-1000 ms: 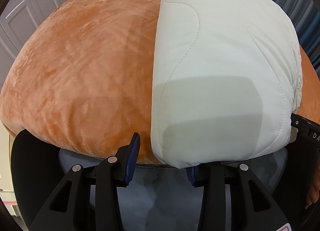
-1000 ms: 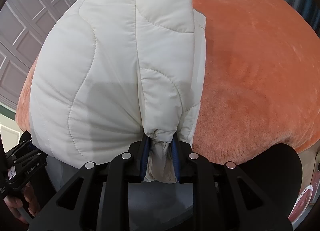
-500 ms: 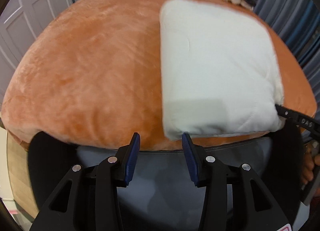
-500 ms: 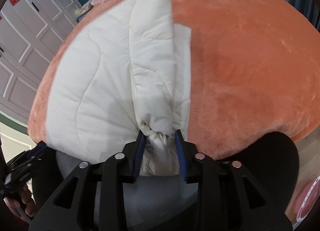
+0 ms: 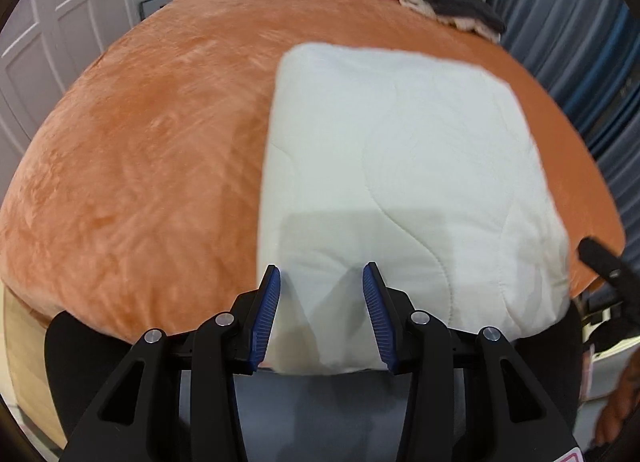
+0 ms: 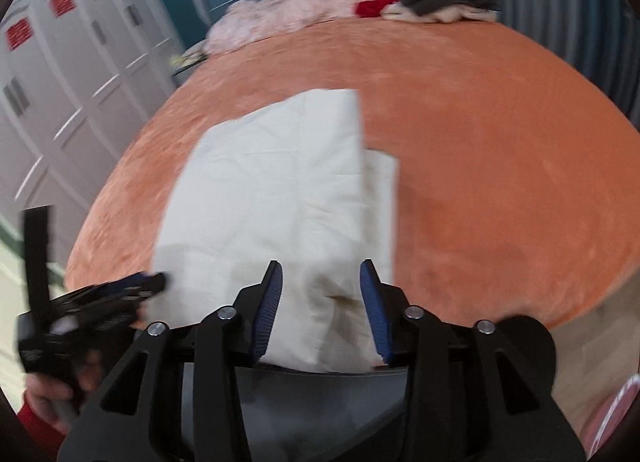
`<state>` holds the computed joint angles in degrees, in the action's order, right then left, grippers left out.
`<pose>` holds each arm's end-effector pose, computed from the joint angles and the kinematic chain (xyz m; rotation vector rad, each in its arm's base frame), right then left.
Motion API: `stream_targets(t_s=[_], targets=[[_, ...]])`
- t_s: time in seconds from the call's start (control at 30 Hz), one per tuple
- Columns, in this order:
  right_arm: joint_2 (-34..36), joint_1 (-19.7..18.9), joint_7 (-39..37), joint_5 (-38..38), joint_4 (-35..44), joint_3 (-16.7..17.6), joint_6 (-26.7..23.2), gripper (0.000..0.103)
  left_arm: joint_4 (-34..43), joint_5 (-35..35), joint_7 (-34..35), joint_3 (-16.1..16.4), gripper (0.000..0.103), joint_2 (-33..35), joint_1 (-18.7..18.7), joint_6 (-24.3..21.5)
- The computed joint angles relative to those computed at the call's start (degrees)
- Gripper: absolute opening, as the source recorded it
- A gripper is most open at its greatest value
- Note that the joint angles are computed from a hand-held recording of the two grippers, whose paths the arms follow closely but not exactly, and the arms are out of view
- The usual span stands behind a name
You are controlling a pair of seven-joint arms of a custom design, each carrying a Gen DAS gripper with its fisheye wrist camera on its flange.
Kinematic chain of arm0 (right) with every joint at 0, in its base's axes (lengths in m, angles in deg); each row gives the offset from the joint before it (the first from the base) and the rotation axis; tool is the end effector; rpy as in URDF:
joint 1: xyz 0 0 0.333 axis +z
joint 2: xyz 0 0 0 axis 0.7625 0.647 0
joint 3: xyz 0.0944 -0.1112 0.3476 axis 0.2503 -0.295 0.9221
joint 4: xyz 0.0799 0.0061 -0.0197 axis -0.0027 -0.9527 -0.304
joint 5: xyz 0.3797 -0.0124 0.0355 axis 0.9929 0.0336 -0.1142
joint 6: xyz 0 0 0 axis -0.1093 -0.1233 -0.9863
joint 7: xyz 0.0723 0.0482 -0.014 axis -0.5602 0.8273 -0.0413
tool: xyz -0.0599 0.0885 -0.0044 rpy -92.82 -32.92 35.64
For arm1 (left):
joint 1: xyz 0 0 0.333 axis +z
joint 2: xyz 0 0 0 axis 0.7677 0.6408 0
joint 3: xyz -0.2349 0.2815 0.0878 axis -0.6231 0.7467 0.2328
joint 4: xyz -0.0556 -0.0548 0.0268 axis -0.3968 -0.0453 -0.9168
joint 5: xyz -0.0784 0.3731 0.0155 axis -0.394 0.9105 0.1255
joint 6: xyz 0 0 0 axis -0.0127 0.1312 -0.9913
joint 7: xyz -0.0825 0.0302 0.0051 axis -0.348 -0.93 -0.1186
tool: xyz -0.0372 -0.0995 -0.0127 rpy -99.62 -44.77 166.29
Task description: Fold large clothes
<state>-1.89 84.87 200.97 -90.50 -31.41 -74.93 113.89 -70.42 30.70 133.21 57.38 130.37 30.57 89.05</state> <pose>0.6336 0.1976 0.4297 -1.2653 2.1341 -0.4909 0.7696 -0.3804 0.4103 -1.4672 2.5036 -0.6522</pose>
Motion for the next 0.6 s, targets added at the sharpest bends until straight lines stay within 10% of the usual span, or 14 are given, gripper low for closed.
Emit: stream_targets(t_s=[0.23, 0.4, 0.6], targets=[[5.1, -10.2, -14.1, 12.6, 5.0, 13.7, -11.4, 0.035, 6.0, 1.6, -0.6, 1.3, 0.043, 3.7, -1.8, -4.7], [6.3, -16.0, -19.5, 23.8, 0.3, 19.5, -3.1, 0.034, 3.4, 3.3, -1.3, 2.6, 0.043, 2.9, -2.8, -2.9], [7.8, -14.9, -24.1, 28.2, 1.5, 18.1, -3.4, 0.035, 0.6, 6.0, -2.9, 3.3, 0.043, 2.0, -3.5, -0.3]])
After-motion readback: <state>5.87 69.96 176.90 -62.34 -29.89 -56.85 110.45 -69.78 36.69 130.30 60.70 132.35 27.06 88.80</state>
